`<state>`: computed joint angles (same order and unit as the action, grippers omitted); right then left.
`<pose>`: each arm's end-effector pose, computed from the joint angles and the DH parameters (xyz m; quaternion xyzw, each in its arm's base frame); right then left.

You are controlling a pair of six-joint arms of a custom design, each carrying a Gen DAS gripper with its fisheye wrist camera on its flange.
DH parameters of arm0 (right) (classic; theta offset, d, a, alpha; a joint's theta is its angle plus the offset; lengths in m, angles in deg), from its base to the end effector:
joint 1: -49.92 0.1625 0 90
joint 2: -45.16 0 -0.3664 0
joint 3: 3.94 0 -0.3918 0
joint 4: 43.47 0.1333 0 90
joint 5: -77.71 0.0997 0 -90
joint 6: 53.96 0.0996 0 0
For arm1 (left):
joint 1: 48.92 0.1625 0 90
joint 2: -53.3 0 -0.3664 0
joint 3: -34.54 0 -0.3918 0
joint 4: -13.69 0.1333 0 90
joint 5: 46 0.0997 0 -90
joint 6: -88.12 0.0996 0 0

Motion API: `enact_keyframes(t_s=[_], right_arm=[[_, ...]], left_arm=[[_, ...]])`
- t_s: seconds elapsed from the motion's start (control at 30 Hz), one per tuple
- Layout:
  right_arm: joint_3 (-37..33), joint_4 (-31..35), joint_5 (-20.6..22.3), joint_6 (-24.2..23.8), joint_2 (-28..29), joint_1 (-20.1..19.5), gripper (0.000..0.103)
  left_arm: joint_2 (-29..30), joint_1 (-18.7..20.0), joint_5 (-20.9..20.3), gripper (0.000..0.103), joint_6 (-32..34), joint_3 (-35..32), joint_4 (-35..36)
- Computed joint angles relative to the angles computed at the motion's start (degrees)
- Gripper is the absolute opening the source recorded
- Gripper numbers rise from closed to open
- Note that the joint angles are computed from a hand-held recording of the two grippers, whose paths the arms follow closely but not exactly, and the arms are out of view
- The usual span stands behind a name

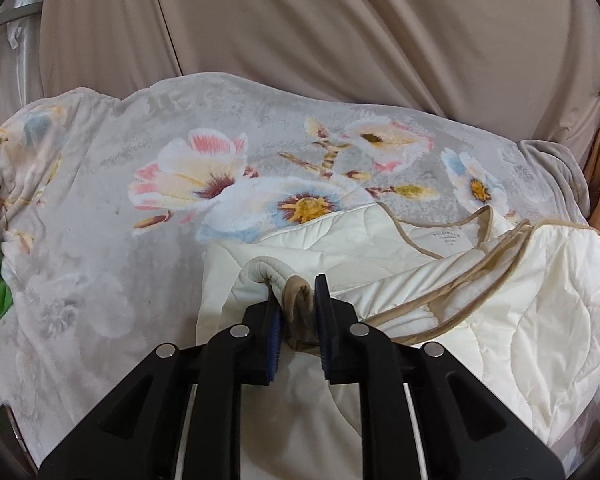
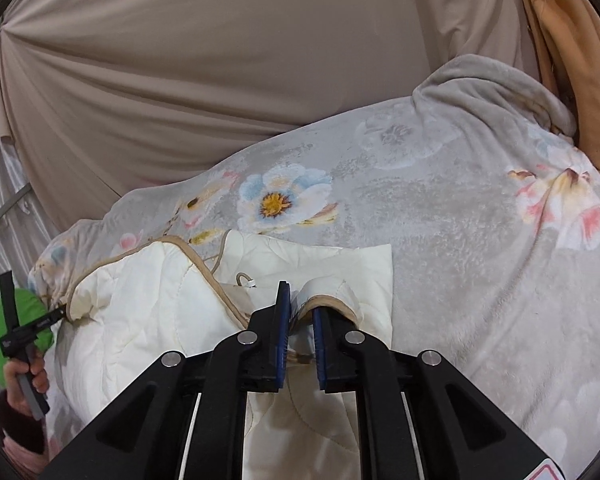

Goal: Fold large clothes

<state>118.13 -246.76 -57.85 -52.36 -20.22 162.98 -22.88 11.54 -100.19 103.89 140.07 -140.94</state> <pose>0.2456 -0.4181 0.2130 -0.0292 -0.8318 0.4998 0.2397 -0.1080 -0.5791 0.3179 0.2633 0.8727 -0.3214 0.2563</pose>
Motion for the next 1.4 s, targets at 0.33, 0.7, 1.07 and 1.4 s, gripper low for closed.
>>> enact_keyframes(t_s=[0.33, 0.7, 1.07, 1.4], right_arm=[[5.7, -7.8, 2.9, -7.4, -2.8, 7.9, 0.009], [6.8, -8.6, 1.9, -5.1, -3.4, 7.9, 0.012], [6.3, -18.5, -3.3, -11.6, -4.0, 11.0, 0.071], [5.1, 10.9, 8.0, 3.5, -5.3, -3.4, 0.016]], left_arm=[[-17.8, -2.4, -7.4, 0.003, -0.6, 9.1, 3.4], [-12.2, 2.5, -9.3, 0.069, -5.4, 1.9, 9.4], [4.5, 8.0, -19.4, 0.045, -9.7, -12.9, 21.4], [-7.3, 6.8, -23.9, 0.008, -7.0, -3.9, 15.9]])
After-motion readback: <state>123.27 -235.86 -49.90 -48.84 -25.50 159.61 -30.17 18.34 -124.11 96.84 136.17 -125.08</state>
